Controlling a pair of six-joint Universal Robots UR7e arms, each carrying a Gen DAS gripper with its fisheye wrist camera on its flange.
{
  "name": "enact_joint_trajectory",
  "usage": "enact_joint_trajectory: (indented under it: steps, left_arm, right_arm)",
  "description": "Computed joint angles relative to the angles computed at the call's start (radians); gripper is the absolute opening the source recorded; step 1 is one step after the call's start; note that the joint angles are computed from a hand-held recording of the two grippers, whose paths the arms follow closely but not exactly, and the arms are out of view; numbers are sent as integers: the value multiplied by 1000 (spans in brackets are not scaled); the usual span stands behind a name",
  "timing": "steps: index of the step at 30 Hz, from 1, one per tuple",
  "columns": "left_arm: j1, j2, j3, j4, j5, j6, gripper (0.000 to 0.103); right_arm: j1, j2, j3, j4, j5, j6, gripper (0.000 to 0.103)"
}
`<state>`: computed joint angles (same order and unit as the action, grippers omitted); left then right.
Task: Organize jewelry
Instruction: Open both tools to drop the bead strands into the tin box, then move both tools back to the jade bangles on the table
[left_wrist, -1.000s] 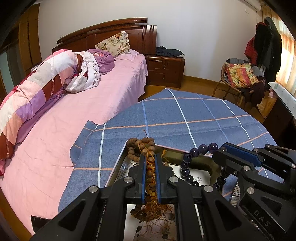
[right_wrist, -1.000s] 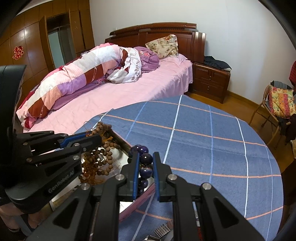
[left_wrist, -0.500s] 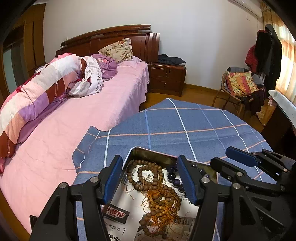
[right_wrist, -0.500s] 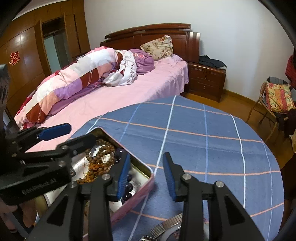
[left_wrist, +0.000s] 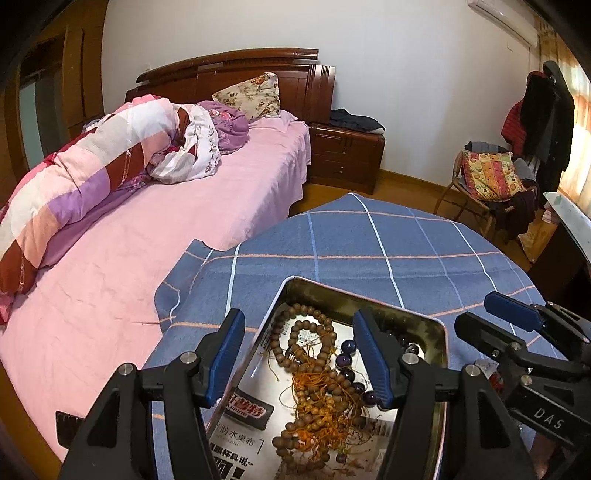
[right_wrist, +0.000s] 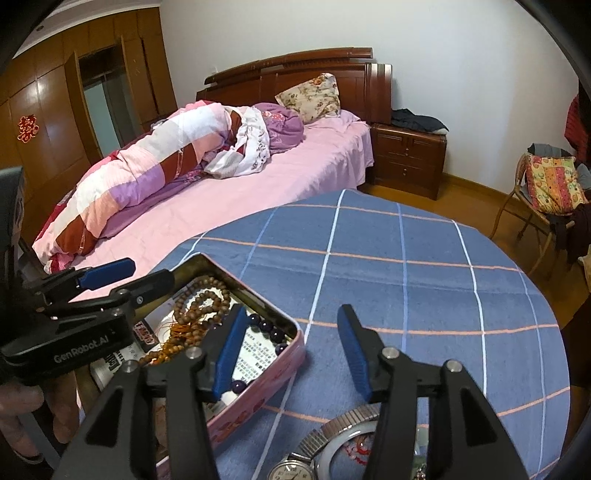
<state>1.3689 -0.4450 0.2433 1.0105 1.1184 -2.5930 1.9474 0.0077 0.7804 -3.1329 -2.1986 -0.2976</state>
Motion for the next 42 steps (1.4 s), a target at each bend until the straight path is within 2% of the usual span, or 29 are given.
enact_joint_trajectory:
  steps: [4, 16, 23, 31, 36, 42]
  left_arm:
    - [-5, -93, 180, -97, 2, 13, 62]
    - [-38, -321, 625, -293, 37, 30, 62]
    - [-71, -389, 792, -362, 57, 64, 62]
    - [-94, -393, 886, -387, 49, 78, 62]
    - [-105, -379, 912, -408, 32, 93, 62]
    - [-107, -340, 882, -407, 6, 89, 61]
  right_arm:
    - [4, -28, 57, -25, 1, 1, 59]
    - [15, -193, 392, -231, 16, 18, 71]
    - [14, -259, 545, -348, 10, 40, 76]
    - [-16, -283, 662, -461, -56, 71, 79]
    - [-42, -273, 672, -469, -52, 81, 79]
    - [-61, -255, 651, -475, -58, 79, 79]
